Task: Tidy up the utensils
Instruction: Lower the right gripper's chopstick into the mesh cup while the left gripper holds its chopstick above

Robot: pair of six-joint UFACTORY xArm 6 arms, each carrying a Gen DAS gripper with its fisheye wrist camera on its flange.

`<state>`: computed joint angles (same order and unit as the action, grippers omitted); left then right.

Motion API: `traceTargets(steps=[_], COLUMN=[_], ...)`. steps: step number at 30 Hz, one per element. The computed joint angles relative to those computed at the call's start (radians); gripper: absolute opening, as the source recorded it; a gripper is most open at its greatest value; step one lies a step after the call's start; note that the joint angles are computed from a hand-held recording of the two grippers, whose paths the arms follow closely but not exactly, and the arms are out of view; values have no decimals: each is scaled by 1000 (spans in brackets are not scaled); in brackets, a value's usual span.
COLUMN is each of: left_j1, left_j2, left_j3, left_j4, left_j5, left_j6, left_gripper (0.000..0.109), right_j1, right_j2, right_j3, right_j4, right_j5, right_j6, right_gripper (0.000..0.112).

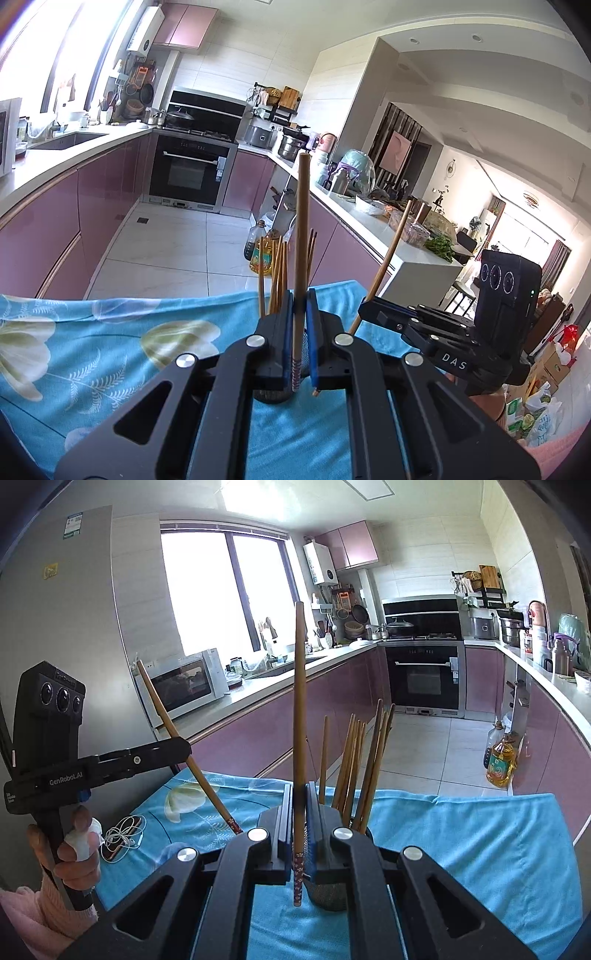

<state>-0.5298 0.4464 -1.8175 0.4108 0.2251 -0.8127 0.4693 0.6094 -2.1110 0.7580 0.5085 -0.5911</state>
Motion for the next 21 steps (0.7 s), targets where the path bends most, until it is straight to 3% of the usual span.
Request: traceTargets(steps=[12, 21], left_j1=[8, -7], left_j2=[51, 114], left_j3=[-82, -180], left_j4=[38, -7], left_j5=[17, 91], left_j6=[-19, 34], left_gripper=[7, 7], right_j1=[-8, -14], right_j2=[114, 230], right_j3=[-192, -361], right_j4=[-67, -163], right_j5=[33, 81], right_j6=[74, 181], right_gripper=[6, 6])
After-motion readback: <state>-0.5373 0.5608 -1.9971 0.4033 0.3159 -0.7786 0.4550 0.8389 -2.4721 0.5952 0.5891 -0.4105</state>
